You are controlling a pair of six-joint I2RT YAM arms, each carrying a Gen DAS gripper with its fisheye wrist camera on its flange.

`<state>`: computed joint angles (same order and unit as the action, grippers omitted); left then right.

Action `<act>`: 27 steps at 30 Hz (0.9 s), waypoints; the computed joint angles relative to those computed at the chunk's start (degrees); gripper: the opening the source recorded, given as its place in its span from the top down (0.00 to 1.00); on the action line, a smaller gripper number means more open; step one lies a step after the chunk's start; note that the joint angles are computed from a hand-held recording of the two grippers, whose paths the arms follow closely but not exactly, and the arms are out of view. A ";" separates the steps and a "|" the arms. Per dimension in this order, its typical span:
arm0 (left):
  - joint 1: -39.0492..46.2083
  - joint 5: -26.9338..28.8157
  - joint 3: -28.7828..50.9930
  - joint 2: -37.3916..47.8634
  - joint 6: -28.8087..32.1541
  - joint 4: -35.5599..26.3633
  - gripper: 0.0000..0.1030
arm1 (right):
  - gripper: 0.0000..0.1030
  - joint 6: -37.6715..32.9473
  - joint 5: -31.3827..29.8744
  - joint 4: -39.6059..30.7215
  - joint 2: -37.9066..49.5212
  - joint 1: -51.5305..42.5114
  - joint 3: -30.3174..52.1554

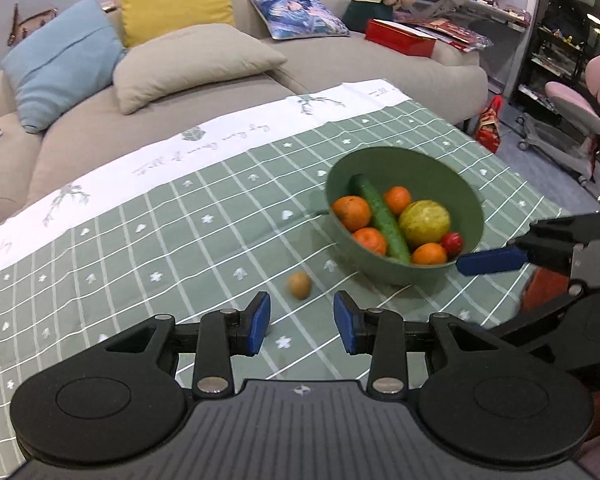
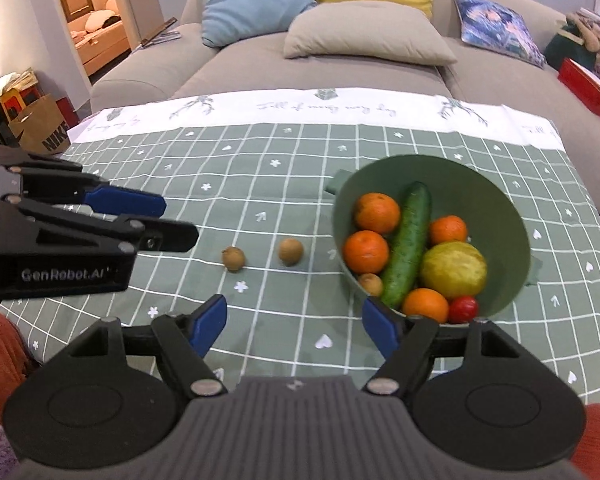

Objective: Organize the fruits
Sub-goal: 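Move both tools toward the two remaining brown fruits, then grasp a brown fruit with the left tool while the right tool grasps the other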

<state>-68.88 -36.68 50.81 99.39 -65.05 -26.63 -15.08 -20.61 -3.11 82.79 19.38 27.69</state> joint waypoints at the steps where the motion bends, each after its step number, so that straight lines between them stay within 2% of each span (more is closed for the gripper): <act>1: -0.21 -0.22 -0.62 -0.12 -0.45 -0.17 0.57 | 0.31 0.14 -0.09 0.59 -0.16 0.37 -0.36; 8: -1.75 -0.32 -5.75 -1.19 -6.66 1.40 0.57 | 0.32 1.44 2.14 8.01 0.03 4.77 -3.28; 16: 0.24 2.17 -8.56 1.08 -6.72 6.29 0.58 | 0.39 -0.16 6.30 14.02 5.17 9.22 -3.16; 20: 3.50 5.74 -11.15 1.19 -3.79 12.04 0.58 | 0.51 -3.33 8.14 16.41 9.82 10.80 -1.40; 27: 10.78 11.87 -12.81 4.75 5.39 19.21 0.58 | 0.62 -10.95 9.32 19.29 19.67 11.98 3.99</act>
<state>-58.10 -24.81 38.01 104.14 -59.66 -7.41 -26.04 -11.29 16.18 102.46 31.35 31.68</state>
